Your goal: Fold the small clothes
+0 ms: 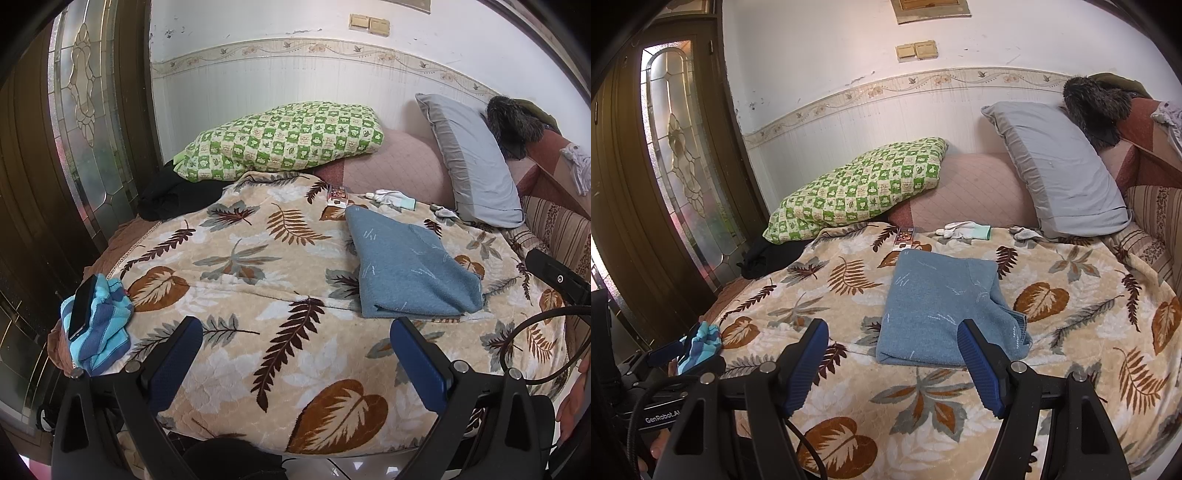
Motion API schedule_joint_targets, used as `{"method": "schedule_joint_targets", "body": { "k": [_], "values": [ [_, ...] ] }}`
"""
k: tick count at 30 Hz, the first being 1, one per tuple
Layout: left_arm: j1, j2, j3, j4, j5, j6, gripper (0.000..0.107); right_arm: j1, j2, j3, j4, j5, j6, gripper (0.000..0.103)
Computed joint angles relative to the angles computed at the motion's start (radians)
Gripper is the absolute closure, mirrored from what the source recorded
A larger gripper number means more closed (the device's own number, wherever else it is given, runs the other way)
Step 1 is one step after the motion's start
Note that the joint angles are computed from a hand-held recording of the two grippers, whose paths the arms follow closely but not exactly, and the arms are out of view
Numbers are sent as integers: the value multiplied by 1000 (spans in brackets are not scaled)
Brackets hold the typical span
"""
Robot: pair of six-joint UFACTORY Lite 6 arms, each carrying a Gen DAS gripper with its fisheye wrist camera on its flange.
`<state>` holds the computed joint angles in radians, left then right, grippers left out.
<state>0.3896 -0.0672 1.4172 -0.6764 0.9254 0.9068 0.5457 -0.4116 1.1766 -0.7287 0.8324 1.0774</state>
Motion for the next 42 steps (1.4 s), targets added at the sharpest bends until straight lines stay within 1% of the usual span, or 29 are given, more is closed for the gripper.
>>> {"method": "schedule_joint_targets", "body": {
  "k": [37, 42],
  "values": [
    [20, 13, 11, -22, 4, 14, 6, 1, 12, 21, -1, 1, -12, 28],
    [1, 4, 17, -9, 1, -13, 6, -8, 12, 21, 9, -4, -19, 28]
  ]
}}
